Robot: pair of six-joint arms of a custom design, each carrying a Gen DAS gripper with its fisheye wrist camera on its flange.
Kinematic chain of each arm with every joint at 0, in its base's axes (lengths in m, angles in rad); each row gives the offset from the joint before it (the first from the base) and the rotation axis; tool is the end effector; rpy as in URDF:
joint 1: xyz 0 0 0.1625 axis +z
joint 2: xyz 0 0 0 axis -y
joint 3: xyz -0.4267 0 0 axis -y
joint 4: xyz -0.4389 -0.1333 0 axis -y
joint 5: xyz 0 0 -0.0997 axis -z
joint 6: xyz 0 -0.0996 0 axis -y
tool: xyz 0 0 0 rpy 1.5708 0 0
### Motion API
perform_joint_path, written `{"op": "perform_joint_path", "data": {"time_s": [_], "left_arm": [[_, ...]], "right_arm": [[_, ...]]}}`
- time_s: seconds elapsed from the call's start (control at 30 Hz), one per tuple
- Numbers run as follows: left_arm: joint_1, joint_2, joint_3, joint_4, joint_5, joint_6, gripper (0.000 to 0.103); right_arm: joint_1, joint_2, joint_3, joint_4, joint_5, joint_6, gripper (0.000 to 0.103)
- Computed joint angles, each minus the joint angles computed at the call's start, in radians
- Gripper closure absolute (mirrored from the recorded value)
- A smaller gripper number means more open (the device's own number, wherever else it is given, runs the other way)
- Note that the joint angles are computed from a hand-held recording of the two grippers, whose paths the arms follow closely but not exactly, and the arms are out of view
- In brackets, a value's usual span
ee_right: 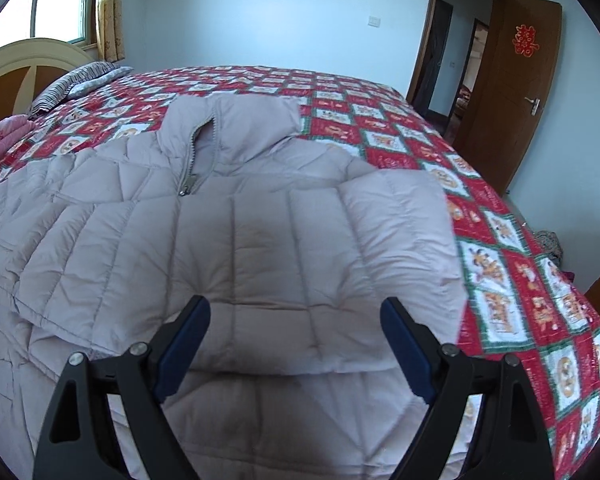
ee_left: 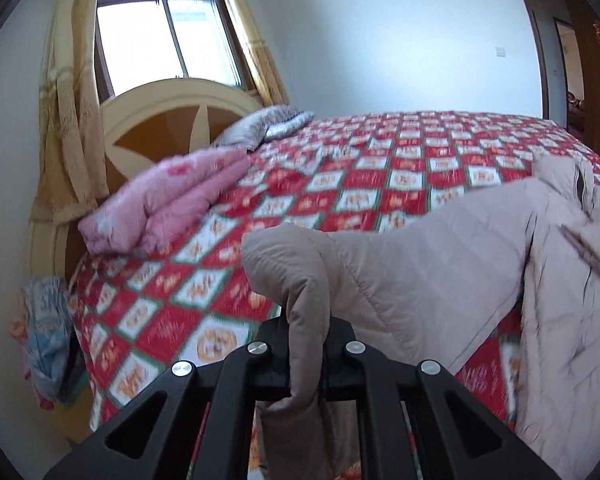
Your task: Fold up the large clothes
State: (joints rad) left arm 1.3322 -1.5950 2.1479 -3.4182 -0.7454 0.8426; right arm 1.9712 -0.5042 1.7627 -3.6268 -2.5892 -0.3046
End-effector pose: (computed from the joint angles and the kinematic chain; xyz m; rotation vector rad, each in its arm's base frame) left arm 0.0930 -0.4913 0.4361 0.4135 1.8406 -1.0592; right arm 0.2846 -0.5479 -0.0142 0.2496 -2.0449 0.8975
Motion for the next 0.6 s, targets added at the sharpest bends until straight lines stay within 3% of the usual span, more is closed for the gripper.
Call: {"op": "perform_joint_path", "data": {"time_s": [0.37,0.6], "left_arm": [[-0.234,0.107,-0.058,0.008,-0.043,0.065,0.096],[-0.319,0.236,-0.055,0.03,-0.079,0.02,0.096]], "right_arm": [[-0.016,-0.015,0.063,-0.09,-0.031,-0.003,0.014],[-0.042,-0.021,0.094,-0.12,-0.017,0.03,0.014]]}}
